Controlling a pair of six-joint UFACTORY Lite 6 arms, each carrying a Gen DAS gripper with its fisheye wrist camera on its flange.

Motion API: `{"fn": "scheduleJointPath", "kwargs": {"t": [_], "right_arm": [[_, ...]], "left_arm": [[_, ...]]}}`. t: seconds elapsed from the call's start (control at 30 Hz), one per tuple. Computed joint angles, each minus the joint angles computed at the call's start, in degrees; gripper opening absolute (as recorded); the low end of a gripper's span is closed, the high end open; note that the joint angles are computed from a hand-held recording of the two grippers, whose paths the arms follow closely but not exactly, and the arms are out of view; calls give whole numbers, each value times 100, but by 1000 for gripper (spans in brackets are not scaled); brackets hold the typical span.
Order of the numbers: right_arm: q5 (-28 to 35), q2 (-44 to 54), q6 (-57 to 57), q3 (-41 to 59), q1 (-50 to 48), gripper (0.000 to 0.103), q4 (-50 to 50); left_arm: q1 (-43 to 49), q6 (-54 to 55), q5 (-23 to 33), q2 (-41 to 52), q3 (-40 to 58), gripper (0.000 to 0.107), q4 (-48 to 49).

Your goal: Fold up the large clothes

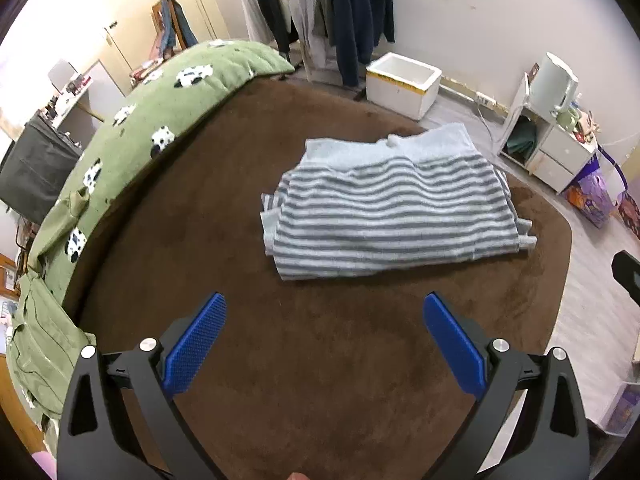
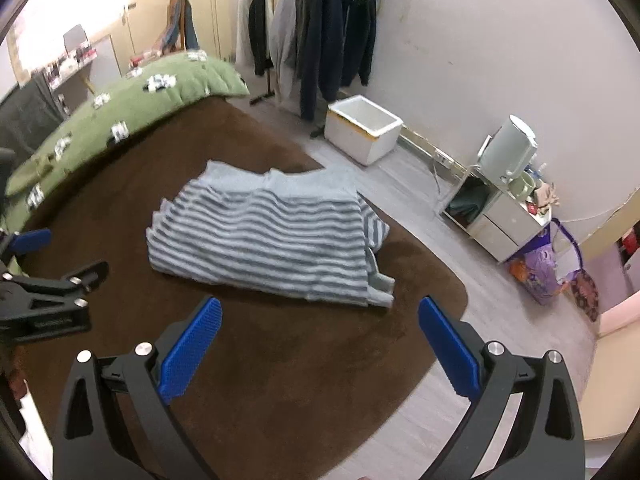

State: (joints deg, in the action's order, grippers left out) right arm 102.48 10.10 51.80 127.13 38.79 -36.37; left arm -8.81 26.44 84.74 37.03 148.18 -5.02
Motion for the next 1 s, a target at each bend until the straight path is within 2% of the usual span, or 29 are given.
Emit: {"fn": "scheduleJointPath", "kwargs": {"t": [0.07, 0.37, 0.53, 1.0], "right_arm": [[-159, -176, 160, -338, 23, 97, -114], [-973, -731, 676, -1941, -99, 97, 1], [-1311, -875, 852, -2529, -117, 97, 45], [-1551, -934, 756, -2740, -266, 97, 168]], "left_arm": [[48, -105, -139, -34, -59, 97, -128], [94, -99, -1693, -1194, -2686, 97, -338], [-24, -58, -2214, -1579, -3619, 97, -175], [47, -181, -2081, -1418, -3371, 97, -192]]}}
